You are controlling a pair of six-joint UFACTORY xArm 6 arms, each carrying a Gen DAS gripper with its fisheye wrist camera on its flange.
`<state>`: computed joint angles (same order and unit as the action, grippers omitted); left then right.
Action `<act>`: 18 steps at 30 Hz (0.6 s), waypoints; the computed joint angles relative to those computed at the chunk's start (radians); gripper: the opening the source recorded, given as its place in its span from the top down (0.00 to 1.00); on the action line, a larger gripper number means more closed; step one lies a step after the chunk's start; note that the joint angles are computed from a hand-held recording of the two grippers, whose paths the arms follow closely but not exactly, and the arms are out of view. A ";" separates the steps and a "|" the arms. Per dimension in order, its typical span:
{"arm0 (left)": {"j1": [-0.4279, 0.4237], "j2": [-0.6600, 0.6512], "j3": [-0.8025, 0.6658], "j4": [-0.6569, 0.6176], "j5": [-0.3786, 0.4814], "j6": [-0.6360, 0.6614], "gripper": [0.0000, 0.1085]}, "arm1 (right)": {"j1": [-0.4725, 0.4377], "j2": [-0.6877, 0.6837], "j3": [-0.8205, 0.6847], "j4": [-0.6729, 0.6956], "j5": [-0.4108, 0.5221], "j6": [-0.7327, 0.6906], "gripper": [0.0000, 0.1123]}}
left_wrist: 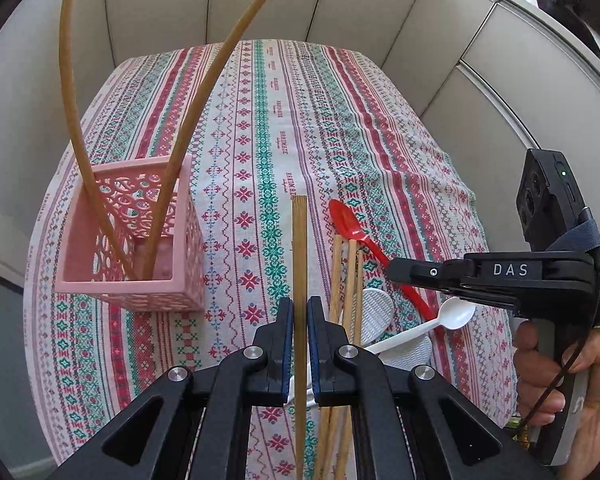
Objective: Organize utensils
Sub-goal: 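Grasp a chopstick with the right tool while the left tool lifts its chopstick, then carry both held chopsticks upright over the pink basket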
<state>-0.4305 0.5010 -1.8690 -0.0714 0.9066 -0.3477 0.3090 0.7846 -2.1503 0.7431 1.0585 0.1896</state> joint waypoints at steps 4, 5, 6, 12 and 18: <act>-0.003 -0.009 0.006 0.008 0.006 0.002 0.93 | 0.001 -0.034 0.025 -0.097 0.018 0.045 1.00; -0.003 -0.011 0.008 0.008 0.008 0.004 0.93 | 0.002 -0.040 0.035 -0.114 0.004 0.051 1.00; -0.004 -0.011 0.010 0.008 0.008 0.003 0.93 | -0.001 -0.051 0.054 -0.115 -0.011 0.051 0.96; 0.003 -0.013 0.020 -0.009 0.006 0.015 0.93 | -0.002 0.007 -0.012 -0.100 0.025 0.068 0.65; 0.015 -0.014 0.031 -0.029 0.008 0.033 0.93 | 0.013 0.102 -0.142 -0.157 0.074 0.102 0.83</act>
